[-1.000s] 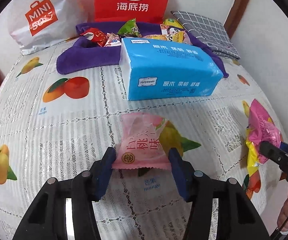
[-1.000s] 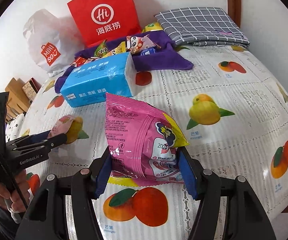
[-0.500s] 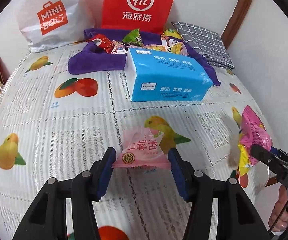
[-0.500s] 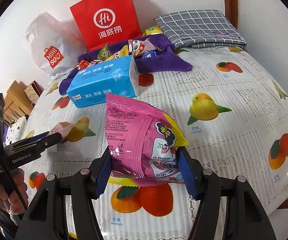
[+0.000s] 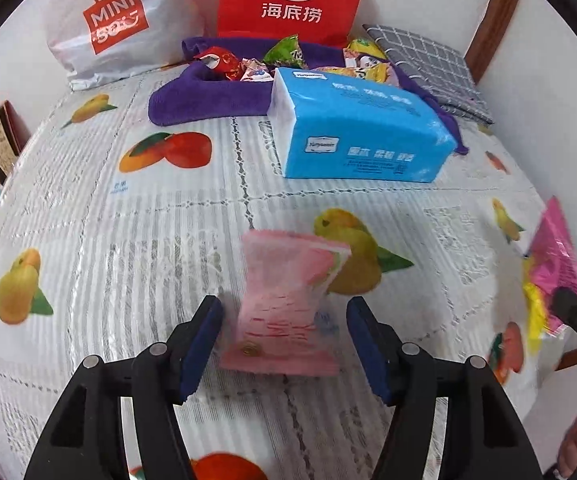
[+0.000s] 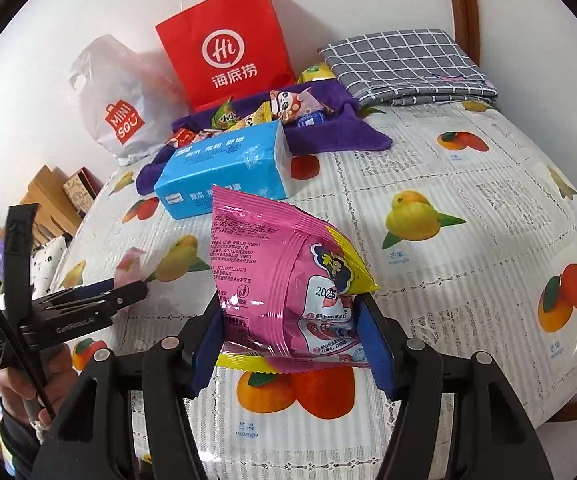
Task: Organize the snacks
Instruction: 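Carry the peach packet with the left tool while the right carries the pink bag to the towel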
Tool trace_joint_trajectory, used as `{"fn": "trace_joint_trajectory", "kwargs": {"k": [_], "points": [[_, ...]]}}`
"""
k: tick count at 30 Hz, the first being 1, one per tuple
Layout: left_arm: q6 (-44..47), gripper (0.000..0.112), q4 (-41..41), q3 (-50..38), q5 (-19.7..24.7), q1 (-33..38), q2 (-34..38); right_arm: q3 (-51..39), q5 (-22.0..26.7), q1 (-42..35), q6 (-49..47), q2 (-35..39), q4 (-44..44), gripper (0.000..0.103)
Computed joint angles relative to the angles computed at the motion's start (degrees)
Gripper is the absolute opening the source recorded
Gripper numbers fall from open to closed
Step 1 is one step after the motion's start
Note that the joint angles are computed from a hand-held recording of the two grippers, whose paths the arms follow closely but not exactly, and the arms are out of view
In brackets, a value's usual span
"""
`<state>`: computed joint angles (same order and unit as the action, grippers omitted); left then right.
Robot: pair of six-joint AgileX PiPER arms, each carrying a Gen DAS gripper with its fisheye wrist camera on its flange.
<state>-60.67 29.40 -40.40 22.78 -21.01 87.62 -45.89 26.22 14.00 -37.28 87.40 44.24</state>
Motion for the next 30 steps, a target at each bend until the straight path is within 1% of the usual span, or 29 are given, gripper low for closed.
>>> {"fn": "trace_joint_trajectory", "kwargs": {"k": [2, 3, 4, 5, 8, 11, 14, 18, 20, 21, 24, 30], "points": [[-3.77, 0.06, 4.2, -1.18, 2.25, -1.56, 1.28, 0.48, 0.0, -0.47, -1.23, -0.15, 1.14, 0.062], [-5.96, 0.048, 6.4, -1.64, 3.51, -2.36, 1.77, 0.78, -0.1, -0.69, -1.77, -0.23, 1.64, 0.062], [-8.12, 0.043, 8.54, -2.11, 4.99, -3.17, 2.2, 1.0, -0.17, -0.84, -2.18, -0.27, 1.97, 0.062], [-8.52, 0.039, 9.03, -2.09, 5.21, -3.36, 2.08, 1.06, -0.14, -1.03, -2.48, -0.22, 2.19, 0.062], [-4.73, 0.037, 5.55, -1.21, 3.79, -2.28, 0.21, 1.18, 0.06, -1.75, -3.3, -0.08, 3.22, 0.062], [-4.98, 0.037, 5.56, -0.92, 4.58, -2.6, -1.53, 1.05, 0.09, -2.1, -3.76, 0.08, 3.76, 0.062], [-3.41, 0.037, 3.55, -0.77, 4.83, -2.83, -3.61, 1.11, 0.14, -2.21, -4.26, -0.09, 4.12, 0.062], [0.27, 0.037, -0.63, -0.87, 5.01, -3.13, -7.03, 0.78, 0.5, -1.98, -4.31, -0.31, 4.06, 0.062], [4.41, 0.037, -5.04, -1.23, 4.62, -2.64, -8.74, 0.07, 1.21, -1.84, -4.01, -0.21, 3.52, 0.062], [5.46, 0.037, -6.07, -1.62, 4.86, -2.65, -9.39, -0.53, 1.58, -1.58, -2.95, -0.15, 2.48, 0.062], [4.41, 0.037, -4.37, -3.37, 7.08, -3.74, -10.54, -2.07, 2.12, -0.75, -1.11, -0.31, 0.58, 0.062], [8.68, 0.037, -6.59, -7.65, 9.29, -2.27, -10.49, -6.88, 2.98, 1.65, 4.13, 0.81, -4.22, 0.062]]}}
